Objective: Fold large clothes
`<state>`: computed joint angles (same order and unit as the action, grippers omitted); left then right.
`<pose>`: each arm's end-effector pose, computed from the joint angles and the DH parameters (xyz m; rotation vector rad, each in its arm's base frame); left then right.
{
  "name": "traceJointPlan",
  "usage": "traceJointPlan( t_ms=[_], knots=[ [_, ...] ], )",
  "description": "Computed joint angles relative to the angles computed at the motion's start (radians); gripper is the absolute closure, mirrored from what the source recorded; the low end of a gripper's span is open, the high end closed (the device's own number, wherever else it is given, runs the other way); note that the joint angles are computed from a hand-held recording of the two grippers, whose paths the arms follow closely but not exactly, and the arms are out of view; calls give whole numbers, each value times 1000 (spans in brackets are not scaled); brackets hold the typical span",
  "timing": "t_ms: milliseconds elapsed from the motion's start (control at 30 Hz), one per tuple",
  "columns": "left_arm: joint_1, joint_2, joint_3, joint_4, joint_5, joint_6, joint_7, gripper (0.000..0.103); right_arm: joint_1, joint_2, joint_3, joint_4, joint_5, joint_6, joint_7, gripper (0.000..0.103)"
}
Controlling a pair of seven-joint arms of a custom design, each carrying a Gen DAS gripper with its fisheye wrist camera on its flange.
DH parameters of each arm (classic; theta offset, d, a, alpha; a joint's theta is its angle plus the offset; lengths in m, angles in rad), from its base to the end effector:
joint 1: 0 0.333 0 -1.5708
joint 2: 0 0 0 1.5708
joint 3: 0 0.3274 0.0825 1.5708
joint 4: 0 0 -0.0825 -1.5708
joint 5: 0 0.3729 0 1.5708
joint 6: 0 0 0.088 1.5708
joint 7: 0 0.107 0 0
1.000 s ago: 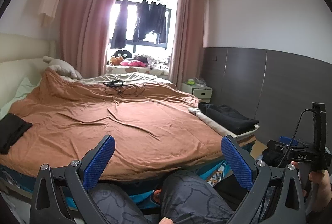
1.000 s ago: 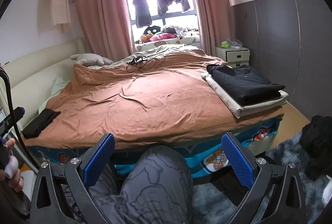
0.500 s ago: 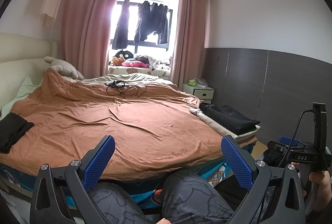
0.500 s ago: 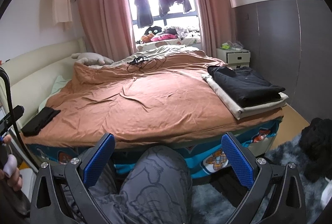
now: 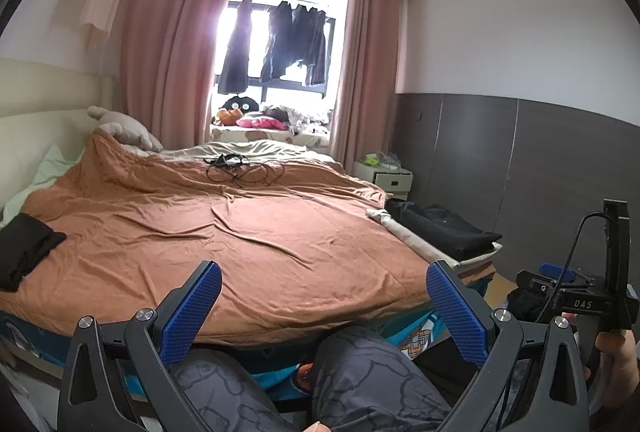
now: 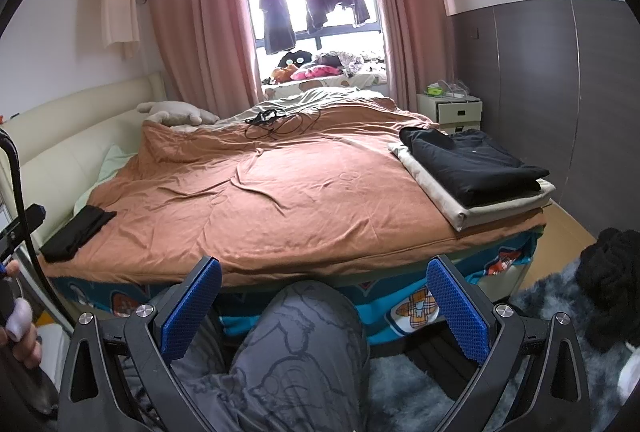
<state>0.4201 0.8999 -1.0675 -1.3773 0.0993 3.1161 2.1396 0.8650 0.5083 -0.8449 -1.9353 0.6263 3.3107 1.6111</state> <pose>0.7456 -0.1736 0.5043 -1.0598 1.9284 -1.5500 0.6494 0.0358 0.4477 -1.2093 1.8668 -0.9760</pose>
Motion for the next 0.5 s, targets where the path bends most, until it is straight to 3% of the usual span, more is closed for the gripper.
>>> traceJointPlan(
  t_ms=[500],
  knots=[
    [0, -3, 4, -7, 14, 11, -17, 1, 2, -2, -4, -5, 4, 1, -7, 0]
  ],
)
